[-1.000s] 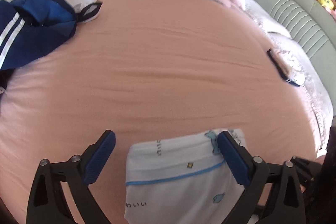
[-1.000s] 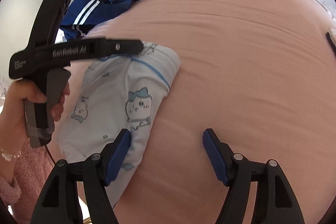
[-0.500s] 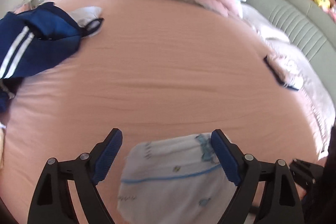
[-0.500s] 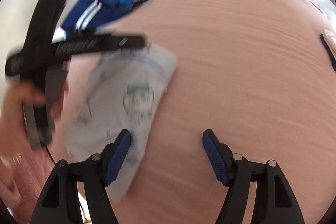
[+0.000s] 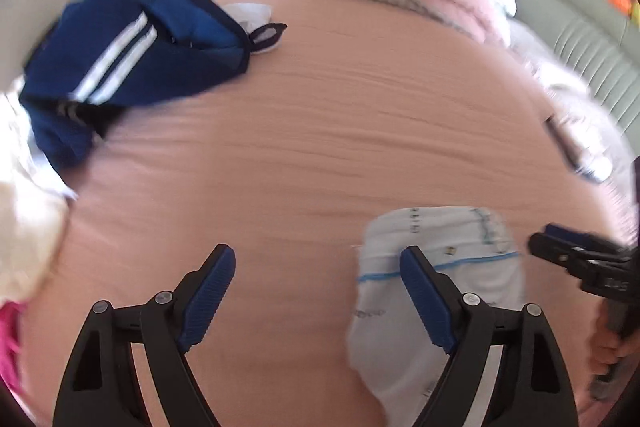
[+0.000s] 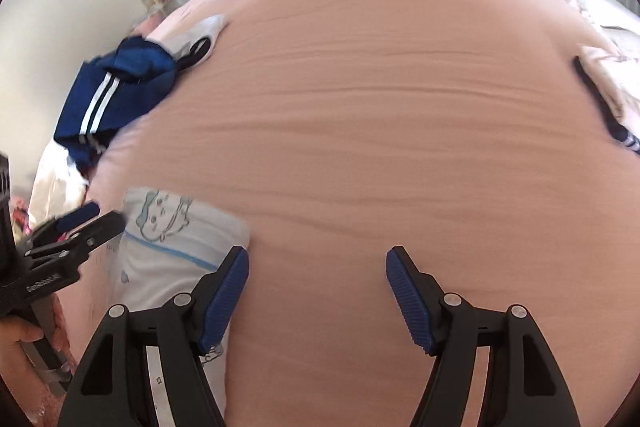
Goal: Fold clothes
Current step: 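Bring the open left gripper to the end of the folded pants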
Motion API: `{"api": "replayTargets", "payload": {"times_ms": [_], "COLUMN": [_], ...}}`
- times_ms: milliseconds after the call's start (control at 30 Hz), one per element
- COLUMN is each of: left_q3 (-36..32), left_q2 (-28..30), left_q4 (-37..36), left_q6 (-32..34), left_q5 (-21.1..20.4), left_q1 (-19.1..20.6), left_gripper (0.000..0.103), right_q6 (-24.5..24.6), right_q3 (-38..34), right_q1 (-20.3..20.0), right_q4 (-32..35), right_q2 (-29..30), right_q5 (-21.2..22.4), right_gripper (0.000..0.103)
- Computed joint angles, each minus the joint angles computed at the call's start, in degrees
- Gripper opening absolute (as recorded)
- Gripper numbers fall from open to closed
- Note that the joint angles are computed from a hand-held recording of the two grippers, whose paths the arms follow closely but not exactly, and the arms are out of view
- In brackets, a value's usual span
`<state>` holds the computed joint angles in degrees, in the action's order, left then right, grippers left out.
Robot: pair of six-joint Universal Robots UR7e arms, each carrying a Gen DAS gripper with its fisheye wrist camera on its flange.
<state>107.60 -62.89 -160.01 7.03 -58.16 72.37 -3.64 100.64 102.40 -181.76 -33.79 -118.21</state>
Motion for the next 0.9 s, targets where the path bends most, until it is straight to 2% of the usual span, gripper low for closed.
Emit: {"api": "replayTargets", "payload": {"times_ms": [67, 100, 200, 300, 367, 467, 533, 567, 600, 633, 667, 733, 767, 833, 900], "left_q3": [0.9, 1.4, 2.5, 1.0, 1.0, 1.8, 3.6, 4.3, 4.8, 5.2, 5.6, 6.1, 6.2, 7.4, 8.3], "left_q2": [-0.4, -0.2, 1.1, 0.6, -0.9, -3.3, -3.8, -3.6, -3.2, -2.4, -2.0, -2.6, -2.9, -3.4, -4.0], "left_q4": [1.2, 1.4, 2.0, 5.7, 5.3, 7.1, 7.4, 7.9, 8.9, 10.5, 11.3, 10.4, 10.5, 6.9, 6.1], "left_q6": [-0.1, 0.6, 0.1, -6.6, -7.4, -7.6, -6.2, -5.2, -4.9, -5.5, -6.5, -9.1, -10.0, -7.3, -5.1], "left_q5": [-2.5, -2.1, 4.3, 8.7, 7.2, 0.8, -0.6, -0.5, 1.7, 6.0, 9.0, 10.8, 11.7, 11.4, 6.5], "left_q1": [-0.1, -0.4, -1.7, -1.0, -0.6, -0.3, -1.0, -1.3, -1.9, -2.6, -3.1, -3.5, -4.0, -5.1, -5.3], "left_gripper": [0.084, 0.084, 0.085, 0.084, 0.084, 0.084, 0.084, 0.085, 0.085, 0.085, 0.086, 0.086, 0.086, 0.086, 0.086], "right_q6": [0.1, -1.1, -4.4, -4.4, -0.3, 1.4, 1.0, 0.2, -0.7, -2.0, -3.2, -4.1, -2.5, -1.4, -3.1], "right_q3": [0.0, -1.4, -5.6, -8.4, -8.7, -6.2, -3.5, -2.4, -1.5, -1.2, -1.1, -2.0, -1.6, 0.7, 2.1], "right_q1": [-0.4, 0.2, 1.6, 1.6, 1.3, 0.6, 1.1, 1.7, 2.2, 3.0, 3.8, 4.7, 4.5, 3.8, 4.7], "right_q4": [-0.3, 0.1, 1.4, 0.5, 1.8, 2.2, 1.9, 1.8, 1.8, 2.2, 2.6, 4.1, 4.7, 3.2, 0.3], "right_q2": [-0.2, 1.1, 4.8, 6.7, 5.8, 3.4, 1.9, 1.3, 0.9, 1.2, 1.7, 3.2, 2.7, 0.8, 0.4], "right_q5": [3.8, 3.0, 0.7, -3.5, -5.1, 1.3, 4.5, 5.6, 6.2, 5.3, 3.7, -2.6, -2.7, 1.1, 2.4], "right_gripper": [0.071, 0.071, 0.071, 0.071, 0.07, 0.07, 0.07, 0.07, 0.07, 0.07, 0.07, 0.07, 0.07, 0.07, 0.07]}}
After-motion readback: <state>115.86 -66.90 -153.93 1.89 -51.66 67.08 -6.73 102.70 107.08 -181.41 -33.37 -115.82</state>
